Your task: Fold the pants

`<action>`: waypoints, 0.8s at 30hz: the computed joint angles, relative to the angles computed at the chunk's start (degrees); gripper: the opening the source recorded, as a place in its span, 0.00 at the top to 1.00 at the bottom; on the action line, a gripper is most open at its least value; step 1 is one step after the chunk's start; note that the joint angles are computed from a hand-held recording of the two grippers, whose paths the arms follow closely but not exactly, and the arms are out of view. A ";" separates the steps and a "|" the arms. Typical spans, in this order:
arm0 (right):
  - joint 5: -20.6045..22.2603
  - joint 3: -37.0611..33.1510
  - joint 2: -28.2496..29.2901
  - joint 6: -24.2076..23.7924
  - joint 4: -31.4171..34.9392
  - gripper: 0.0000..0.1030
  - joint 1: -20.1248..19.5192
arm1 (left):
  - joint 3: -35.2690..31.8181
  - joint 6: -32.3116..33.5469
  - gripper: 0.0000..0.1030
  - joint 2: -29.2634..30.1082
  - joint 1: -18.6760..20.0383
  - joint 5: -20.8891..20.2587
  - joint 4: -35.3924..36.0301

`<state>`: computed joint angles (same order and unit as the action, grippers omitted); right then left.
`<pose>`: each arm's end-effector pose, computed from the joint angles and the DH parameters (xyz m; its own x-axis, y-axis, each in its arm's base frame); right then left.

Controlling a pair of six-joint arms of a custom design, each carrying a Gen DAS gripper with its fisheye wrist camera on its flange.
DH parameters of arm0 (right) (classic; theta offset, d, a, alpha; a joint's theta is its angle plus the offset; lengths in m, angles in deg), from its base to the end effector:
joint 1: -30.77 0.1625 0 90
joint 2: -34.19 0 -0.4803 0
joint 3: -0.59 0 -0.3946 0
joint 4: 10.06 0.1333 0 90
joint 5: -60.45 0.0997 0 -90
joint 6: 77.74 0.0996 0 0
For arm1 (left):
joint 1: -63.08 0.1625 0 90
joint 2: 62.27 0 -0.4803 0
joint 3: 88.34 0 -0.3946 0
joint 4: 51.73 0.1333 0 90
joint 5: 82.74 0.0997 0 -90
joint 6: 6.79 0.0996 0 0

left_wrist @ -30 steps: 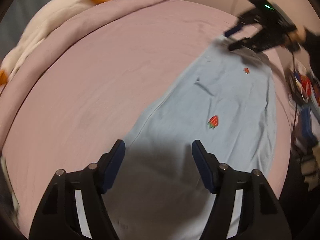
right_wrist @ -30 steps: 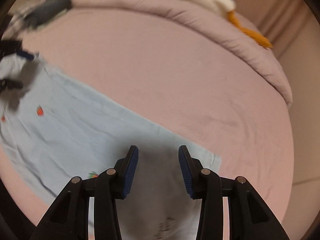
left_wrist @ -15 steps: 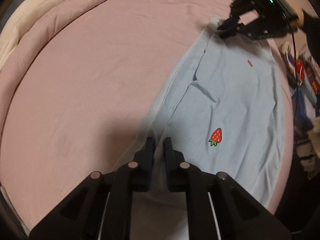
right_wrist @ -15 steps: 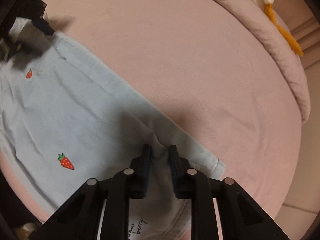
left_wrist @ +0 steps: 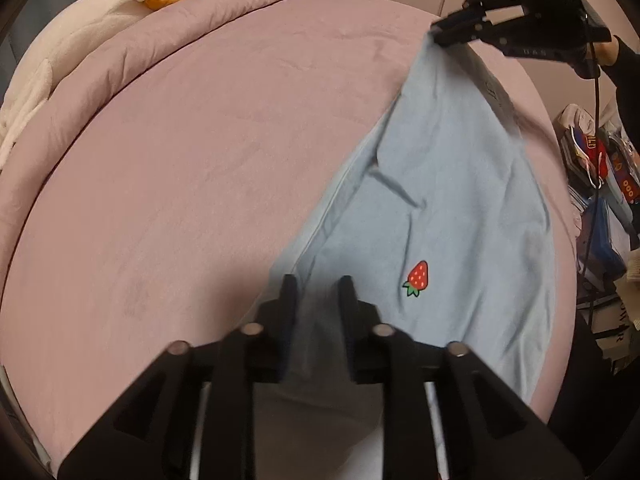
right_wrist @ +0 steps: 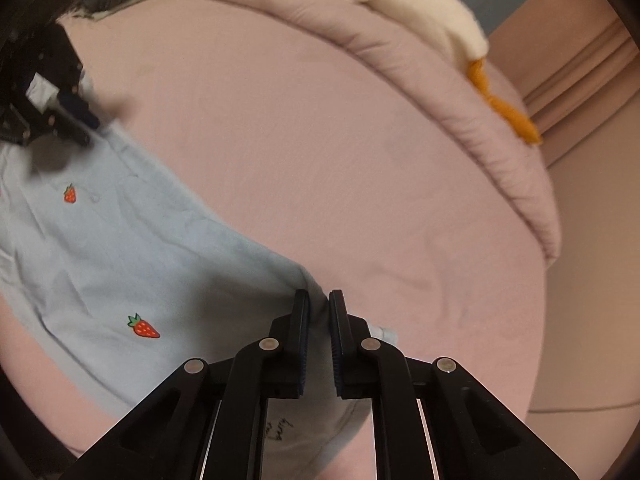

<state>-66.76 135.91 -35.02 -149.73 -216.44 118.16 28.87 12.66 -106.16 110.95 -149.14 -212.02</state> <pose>0.0523 -0.4579 0.2767 -0.2671 -0.4524 0.8509 -0.7275 0.6737 0.1298 -0.2433 -0.5271 0.0211 -0.4044 0.8410 -0.3594 0.8532 0.4884 0.1830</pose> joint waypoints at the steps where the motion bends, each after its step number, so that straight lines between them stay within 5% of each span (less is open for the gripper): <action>1: -0.03 -0.45 0.20 0.05 -0.63 0.90 0.23 | -0.61 0.09 0.66 0.45 0.18 -0.33 0.72; 4: -1.27 -2.65 2.09 -0.03 -1.25 0.90 0.29 | -2.91 -0.56 0.67 2.02 0.58 0.51 4.96; 6: -2.45 -3.17 3.71 0.37 -1.95 0.90 0.28 | -2.94 -0.37 0.74 2.98 -0.06 3.13 5.04; 8: -3.34 -4.00 5.81 0.00 -3.15 0.90 -0.06 | -1.68 0.96 0.94 3.46 -1.09 6.07 1.11; 10: -3.79 -4.67 7.29 0.21 -4.95 0.90 -0.56 | -1.47 -0.61 0.94 3.38 -1.19 7.70 -0.05; 13: -2.30 -5.21 6.56 6.16 -1.48 0.88 -1.83 | 0.64 0.37 0.97 4.20 -2.75 12.58 -4.67; 15: -1.65 -4.97 6.05 9.41 -2.58 0.87 -2.60 | 2.36 1.99 0.98 5.88 -4.56 19.57 -10.47; 19: 8.73 -1.10 -3.85 22.73 3.20 0.86 -6.26 | 2.37 -3.21 0.97 5.08 -3.64 20.49 -9.92; 22: 22.11 4.69 -15.95 33.95 9.78 0.62 -13.50 | 5.48 -5.21 0.94 2.22 -3.94 15.68 -15.11; 24: 28.55 8.63 -21.59 36.33 11.80 0.60 -18.58 | 7.05 -7.38 0.94 1.21 -4.70 13.88 -17.10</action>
<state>-38.20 144.54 -56.61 -113.40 -204.64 99.58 35.92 5.28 -104.95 106.26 -135.25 -229.12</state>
